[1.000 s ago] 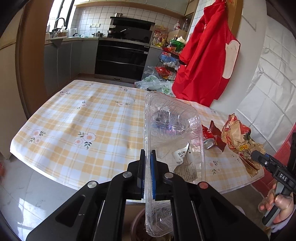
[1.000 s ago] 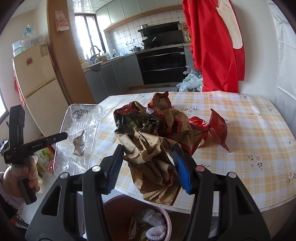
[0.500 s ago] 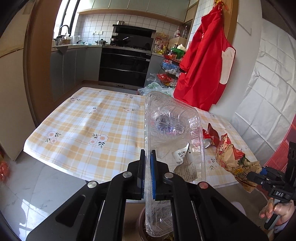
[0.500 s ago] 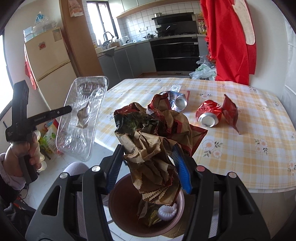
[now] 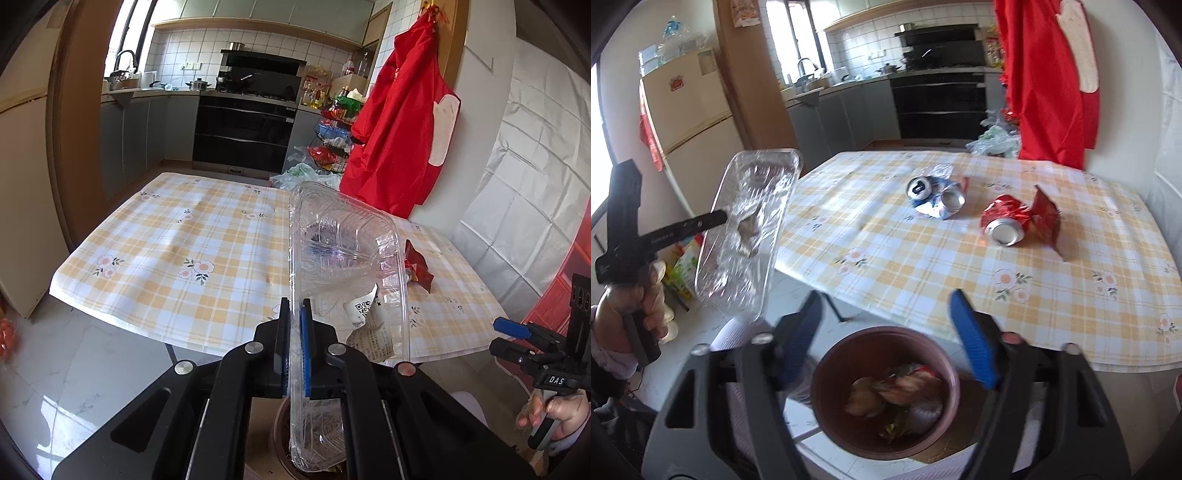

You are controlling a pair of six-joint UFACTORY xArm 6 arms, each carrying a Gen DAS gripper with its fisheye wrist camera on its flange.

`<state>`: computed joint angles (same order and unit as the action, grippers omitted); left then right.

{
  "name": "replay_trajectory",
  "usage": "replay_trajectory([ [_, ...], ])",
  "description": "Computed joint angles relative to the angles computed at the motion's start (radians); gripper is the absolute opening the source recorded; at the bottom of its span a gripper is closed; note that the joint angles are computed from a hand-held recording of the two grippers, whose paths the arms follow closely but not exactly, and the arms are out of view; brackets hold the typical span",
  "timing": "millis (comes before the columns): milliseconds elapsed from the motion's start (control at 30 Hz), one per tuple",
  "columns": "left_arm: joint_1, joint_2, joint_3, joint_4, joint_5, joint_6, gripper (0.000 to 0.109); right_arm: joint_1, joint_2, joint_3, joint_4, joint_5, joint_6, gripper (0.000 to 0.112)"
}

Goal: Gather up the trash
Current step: 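Lower the clear plastic tray into the brown bin and open the left tool, then grasp the crushed blue-silver can with the left tool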

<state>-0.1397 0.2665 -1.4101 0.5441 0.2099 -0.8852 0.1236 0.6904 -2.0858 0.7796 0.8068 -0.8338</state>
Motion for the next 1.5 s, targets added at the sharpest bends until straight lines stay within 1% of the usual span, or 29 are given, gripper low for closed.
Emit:
replay_trajectory([
  [67,-0.011,0.014,-0.008,-0.044,0.001,0.047,0.006,0.001,0.007,-0.01,-0.017,-0.044,0.023,0.093],
  [233,-0.038,0.049,-0.03,-0.16,0.008,0.165,0.006,-0.014,0.051,-0.072,-0.081,-0.093,0.109,0.094],
  [333,-0.056,0.069,-0.046,-0.234,0.016,0.244,0.006,-0.024,0.062,-0.083,-0.091,-0.116,0.131,0.095],
  [500,-0.091,0.114,-0.089,-0.387,0.043,0.41,0.006,-0.042,0.109,-0.14,-0.11,-0.105,0.175,0.095],
  [800,-0.142,0.176,-0.162,-0.612,0.092,0.662,0.006,-0.052,0.128,-0.147,-0.117,-0.091,0.201,0.095],
  [867,-0.149,0.19,-0.181,-0.641,0.107,0.7,0.006,-0.052,0.135,-0.157,-0.119,-0.085,0.208,0.095],
  [900,-0.153,0.198,-0.192,-0.66,0.12,0.723,0.009,-0.052,0.136,-0.158,-0.12,-0.083,0.208,0.095],
  [967,-0.157,0.206,-0.201,-0.71,0.131,0.762,0.033,-0.053,0.14,-0.164,-0.122,-0.078,0.21,0.095],
  [1000,-0.158,0.205,-0.197,-0.725,0.124,0.769,0.053,-0.052,0.141,-0.164,-0.124,-0.076,0.211,0.095],
  [1067,-0.158,0.201,-0.189,-0.736,0.113,0.776,0.056,-0.052,0.141,-0.165,-0.126,-0.075,0.213,0.095],
  [1133,-0.153,0.198,-0.184,-0.688,0.109,0.732,0.058,-0.051,0.146,-0.171,-0.131,-0.071,0.218,0.095],
  [1333,-0.135,0.187,-0.168,-0.618,0.102,0.636,0.069,-0.047,0.143,-0.164,-0.132,-0.072,0.217,0.095],
  [1433,-0.127,0.184,-0.163,-0.581,0.103,0.593,0.073,-0.046,0.144,-0.165,-0.136,-0.07,0.22,0.095],
  [1500,-0.123,0.185,-0.161,-0.573,0.105,0.58,0.073,-0.046,0.145,-0.165,-0.139,-0.07,0.221,0.095],
])
